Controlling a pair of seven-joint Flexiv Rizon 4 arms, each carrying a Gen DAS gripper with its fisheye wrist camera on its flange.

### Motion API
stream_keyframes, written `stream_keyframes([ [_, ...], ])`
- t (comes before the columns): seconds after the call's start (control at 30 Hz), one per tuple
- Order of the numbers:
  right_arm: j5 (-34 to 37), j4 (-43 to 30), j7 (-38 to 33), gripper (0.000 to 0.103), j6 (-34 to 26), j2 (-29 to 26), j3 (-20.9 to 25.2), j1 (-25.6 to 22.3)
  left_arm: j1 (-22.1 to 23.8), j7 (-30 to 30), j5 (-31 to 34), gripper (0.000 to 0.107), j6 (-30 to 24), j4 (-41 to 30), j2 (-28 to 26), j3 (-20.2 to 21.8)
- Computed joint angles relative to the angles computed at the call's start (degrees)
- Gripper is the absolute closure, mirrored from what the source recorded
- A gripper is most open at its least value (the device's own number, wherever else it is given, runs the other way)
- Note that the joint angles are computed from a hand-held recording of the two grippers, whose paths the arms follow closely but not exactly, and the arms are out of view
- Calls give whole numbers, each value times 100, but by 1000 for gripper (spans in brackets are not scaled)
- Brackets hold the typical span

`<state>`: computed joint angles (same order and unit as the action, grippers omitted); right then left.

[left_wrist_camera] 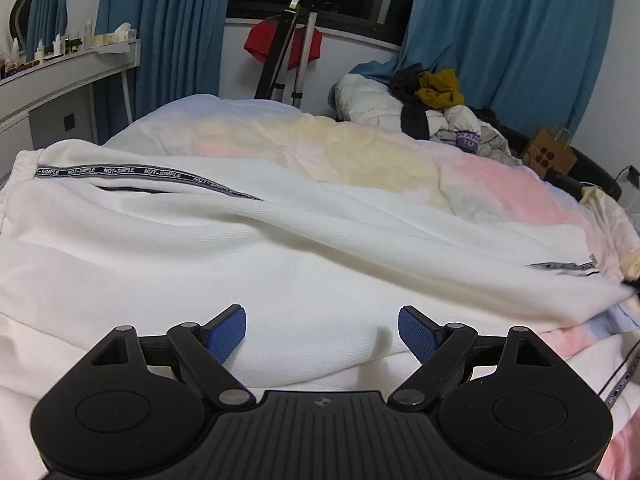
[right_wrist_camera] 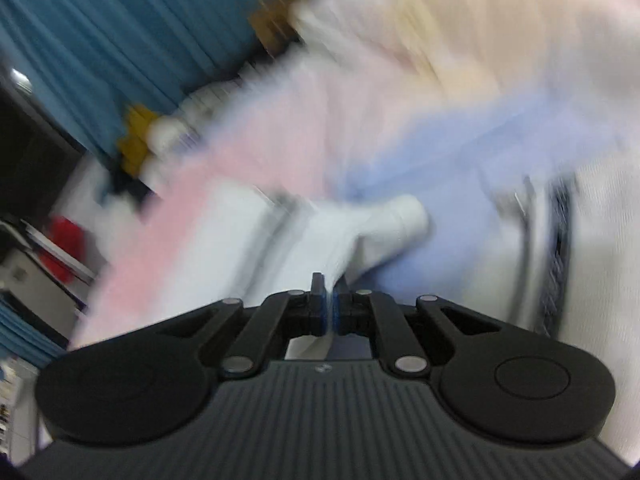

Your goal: Fold clothes

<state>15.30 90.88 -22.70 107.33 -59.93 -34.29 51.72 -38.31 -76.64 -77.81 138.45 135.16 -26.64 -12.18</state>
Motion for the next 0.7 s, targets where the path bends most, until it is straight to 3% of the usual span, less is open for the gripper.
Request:
stream_keyframes([
  [0.07,121,33,-19,97,-7,-53,-210,157,60,-143,122,22,-99,62,40,19],
  [0.23,-785,220,-131,94,-581,531,1224,-895,39,-166,84,22,-93,42,27,48],
  [0.37,-903,686,-309,90,-12,918,1498,-1065,109,-642,532,21,-200,215,59,87],
  [0.47,-1036,1053,-639,84,-46,1324,1759,-1248,117,-1191,943,13,-113,258,-124,172],
  [0.6,-967,1575,-767,82,-454,1756,1269,-699,22,-1065,983,6,-71,-57,-599,274],
  [0.7,-1029,1770,-677,82,-595,1785,679,-37,-257,-343,415,4,393,-517,-1148,281],
])
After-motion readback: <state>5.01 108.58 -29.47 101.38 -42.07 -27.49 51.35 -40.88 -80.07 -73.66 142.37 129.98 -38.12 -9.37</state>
